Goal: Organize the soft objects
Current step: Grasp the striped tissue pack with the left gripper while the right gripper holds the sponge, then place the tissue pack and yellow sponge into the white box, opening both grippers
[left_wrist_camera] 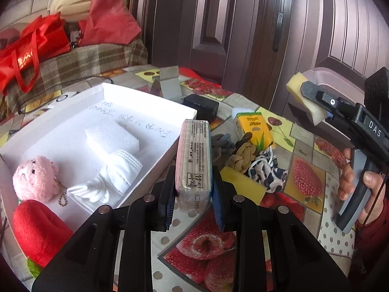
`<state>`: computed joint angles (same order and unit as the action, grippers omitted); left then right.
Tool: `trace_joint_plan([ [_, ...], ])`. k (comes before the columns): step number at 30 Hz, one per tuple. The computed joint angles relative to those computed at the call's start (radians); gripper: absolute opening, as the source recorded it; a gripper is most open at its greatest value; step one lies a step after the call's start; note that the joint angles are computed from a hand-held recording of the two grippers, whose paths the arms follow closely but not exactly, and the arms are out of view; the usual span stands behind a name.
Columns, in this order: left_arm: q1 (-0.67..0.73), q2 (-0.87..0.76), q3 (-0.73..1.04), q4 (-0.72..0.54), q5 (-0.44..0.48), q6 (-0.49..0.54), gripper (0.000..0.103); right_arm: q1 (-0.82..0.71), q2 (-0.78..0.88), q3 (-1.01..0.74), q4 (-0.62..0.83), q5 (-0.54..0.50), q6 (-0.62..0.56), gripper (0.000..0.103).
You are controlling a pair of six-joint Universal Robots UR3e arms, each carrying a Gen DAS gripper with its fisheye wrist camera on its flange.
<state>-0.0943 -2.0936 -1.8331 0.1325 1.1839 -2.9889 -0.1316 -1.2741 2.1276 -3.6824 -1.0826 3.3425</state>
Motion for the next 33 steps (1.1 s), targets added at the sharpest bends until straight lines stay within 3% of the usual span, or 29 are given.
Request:
trace_joint_plan([
  [4,0.02,0.036,-0.037,0.116,0.005,-0.048,0.025,0.037,-0.028,-0.028,0.041,-0.014,0.0,0.062],
  [12,0.108,0.064,-0.026,0.194,0.064,-0.091,0.026,0.144,-0.005,-0.24,0.223,-0.078,0.004,0.062],
  [20,0.264,0.038,0.042,0.08,0.044,-0.183,0.026,0.277,0.164,-0.636,0.55,-0.148,0.009,0.062],
  [26,0.361,0.0,0.063,0.014,-0.022,-0.265,0.026,0.341,0.402,-1.053,0.88,-0.169,0.053,0.062],
  [33,0.352,-0.029,0.091,-0.024,-0.035,-0.259,0.026,0.4,0.619,-1.381,1.103,-0.257,0.077,0.062],
])
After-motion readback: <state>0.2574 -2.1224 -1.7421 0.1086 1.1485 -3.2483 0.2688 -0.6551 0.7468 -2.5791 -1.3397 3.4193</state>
